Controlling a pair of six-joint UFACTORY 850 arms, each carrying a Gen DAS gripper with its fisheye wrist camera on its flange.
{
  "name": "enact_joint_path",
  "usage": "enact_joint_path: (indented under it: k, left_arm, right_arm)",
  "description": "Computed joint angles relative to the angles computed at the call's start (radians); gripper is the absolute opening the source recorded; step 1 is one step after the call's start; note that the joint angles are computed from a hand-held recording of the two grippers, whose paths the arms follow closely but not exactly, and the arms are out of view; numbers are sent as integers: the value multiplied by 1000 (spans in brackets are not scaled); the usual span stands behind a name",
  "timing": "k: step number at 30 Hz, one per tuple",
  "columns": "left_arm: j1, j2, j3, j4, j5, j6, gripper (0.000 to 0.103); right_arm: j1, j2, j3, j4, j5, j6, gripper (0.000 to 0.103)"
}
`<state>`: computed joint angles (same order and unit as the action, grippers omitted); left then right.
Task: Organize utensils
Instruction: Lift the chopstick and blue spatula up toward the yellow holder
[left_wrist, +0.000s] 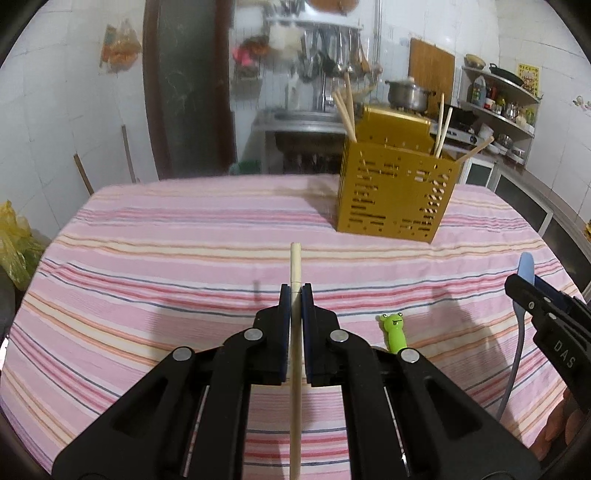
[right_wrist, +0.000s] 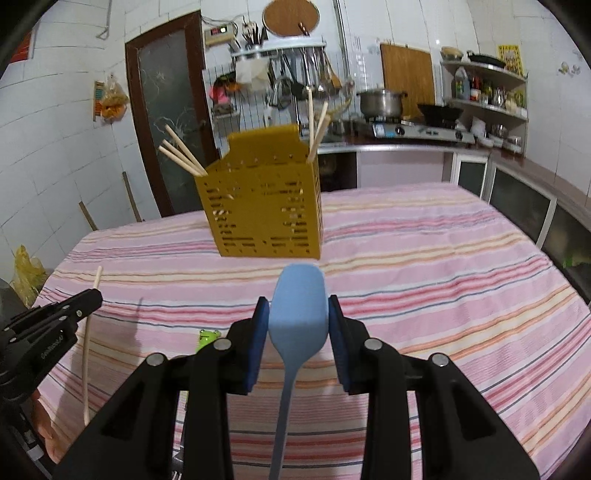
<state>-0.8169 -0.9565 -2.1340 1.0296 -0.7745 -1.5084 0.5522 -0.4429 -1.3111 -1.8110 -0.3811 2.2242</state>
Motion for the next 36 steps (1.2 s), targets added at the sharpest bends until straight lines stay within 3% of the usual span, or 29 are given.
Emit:
enact_joint_path:
  k: [18,36]
  left_arm:
    - [-23,135,198,271,5,-264,4]
    - [-16,183,253,399,6,-402,4]
  right_arm:
    - [16,71,83,-248,-79,239,32]
    - [21,84,79,-346,-124,299,32]
